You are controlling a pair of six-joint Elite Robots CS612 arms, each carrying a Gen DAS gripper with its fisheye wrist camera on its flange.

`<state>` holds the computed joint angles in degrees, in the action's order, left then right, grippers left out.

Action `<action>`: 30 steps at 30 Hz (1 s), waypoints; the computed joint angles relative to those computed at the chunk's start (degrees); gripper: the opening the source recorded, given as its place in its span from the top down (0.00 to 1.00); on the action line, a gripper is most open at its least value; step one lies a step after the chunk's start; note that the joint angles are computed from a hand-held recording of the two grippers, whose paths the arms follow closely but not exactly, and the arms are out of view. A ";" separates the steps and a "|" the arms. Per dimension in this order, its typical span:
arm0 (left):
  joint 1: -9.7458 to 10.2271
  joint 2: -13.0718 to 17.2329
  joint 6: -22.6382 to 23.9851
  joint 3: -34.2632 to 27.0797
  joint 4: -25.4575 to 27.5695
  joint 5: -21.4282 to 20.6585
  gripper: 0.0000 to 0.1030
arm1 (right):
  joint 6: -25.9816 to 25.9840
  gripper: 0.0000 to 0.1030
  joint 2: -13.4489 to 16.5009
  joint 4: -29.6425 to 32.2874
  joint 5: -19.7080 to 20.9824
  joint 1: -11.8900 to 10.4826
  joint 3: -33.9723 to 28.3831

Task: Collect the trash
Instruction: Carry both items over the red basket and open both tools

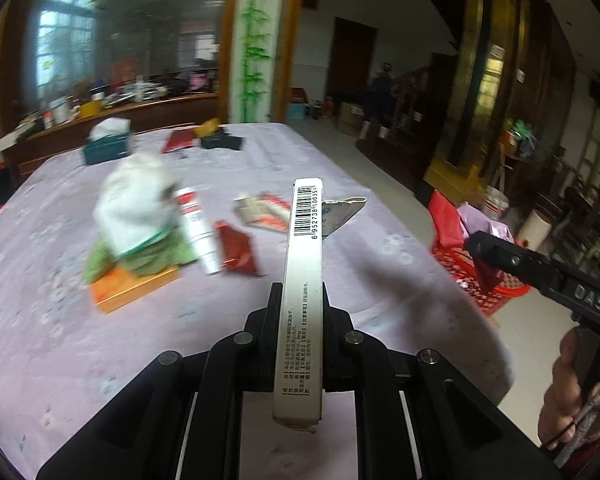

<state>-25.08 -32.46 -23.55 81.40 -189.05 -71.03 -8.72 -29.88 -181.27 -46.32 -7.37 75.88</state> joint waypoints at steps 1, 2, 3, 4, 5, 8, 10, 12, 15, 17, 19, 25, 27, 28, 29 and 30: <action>0.04 0.22 0.19 -0.82 0.61 -1.47 0.88 | 1.82 0.60 0.35 -0.84 -0.64 -0.46 -0.53; 0.15 0.58 0.50 -2.20 1.56 -4.05 0.88 | 3.13 0.60 0.64 -1.34 -0.97 -0.87 -0.98; 0.17 0.88 0.89 -3.24 2.16 -5.47 0.88 | 4.45 0.60 0.88 -1.85 -1.31 -1.30 -1.41; 0.05 1.22 1.58 -4.50 2.95 -6.51 0.88 | 5.94 0.60 1.12 -2.40 -1.84 -1.75 -1.92; -0.12 1.60 2.32 -5.78 3.80 -7.30 0.88 | 7.74 0.60 1.47 -3.16 -2.45 -2.30 -2.61; -0.48 3.34 3.49 -10.76 6.33 -11.72 0.88 | 12.05 0.60 2.30 -4.96 -4.51 -3.65 -4.31; -0.76 4.74 3.71 -14.27 8.35 -13.76 0.88 | 14.75 0.60 2.89 -5.37 -6.00 -4.60 -5.63; -1.00 6.57 3.84 -18.44 10.96 -15.67 0.88 | 16.63 0.60 3.32 -5.26 -7.22 -5.31 -6.58; -1.41 9.23 3.95 -24.20 14.70 -17.73 0.88 | 19.19 0.60 4.09 -4.53 -8.89 -6.22 -8.14; -1.73 11.48 4.13 -28.65 17.36 -18.30 0.88 | 19.79 0.60 4.69 -3.35 -10.16 -6.55 -9.35; -1.81 13.47 4.19 -32.67 20.30 -19.43 0.88 | 19.97 0.60 5.55 -1.69 -11.00 -6.71 -10.96; -1.54 17.79 1.54 -40.86 25.99 -21.69 0.49 | 20.99 0.51 8.30 3.03 -12.00 -6.87 -15.99; -1.55 17.55 1.25 -39.89 24.01 -20.66 0.45 | 21.18 0.47 8.68 3.71 -11.79 -7.00 -16.65; -1.49 17.31 1.53 -39.53 24.11 -20.48 0.45 | 21.15 0.43 8.61 3.17 -11.94 -7.07 -16.42; -1.32 16.92 1.49 -38.84 23.92 -21.15 0.45 | 20.98 0.43 8.67 2.97 -12.33 -7.01 -16.43; -1.15 16.33 1.37 -37.63 23.19 -21.59 0.45 | 20.83 0.43 8.56 2.83 -12.62 -7.02 -16.22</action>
<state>-26.24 -16.13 -22.19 43.76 -165.86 -92.62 12.11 -21.32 -178.43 -58.94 -14.39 59.67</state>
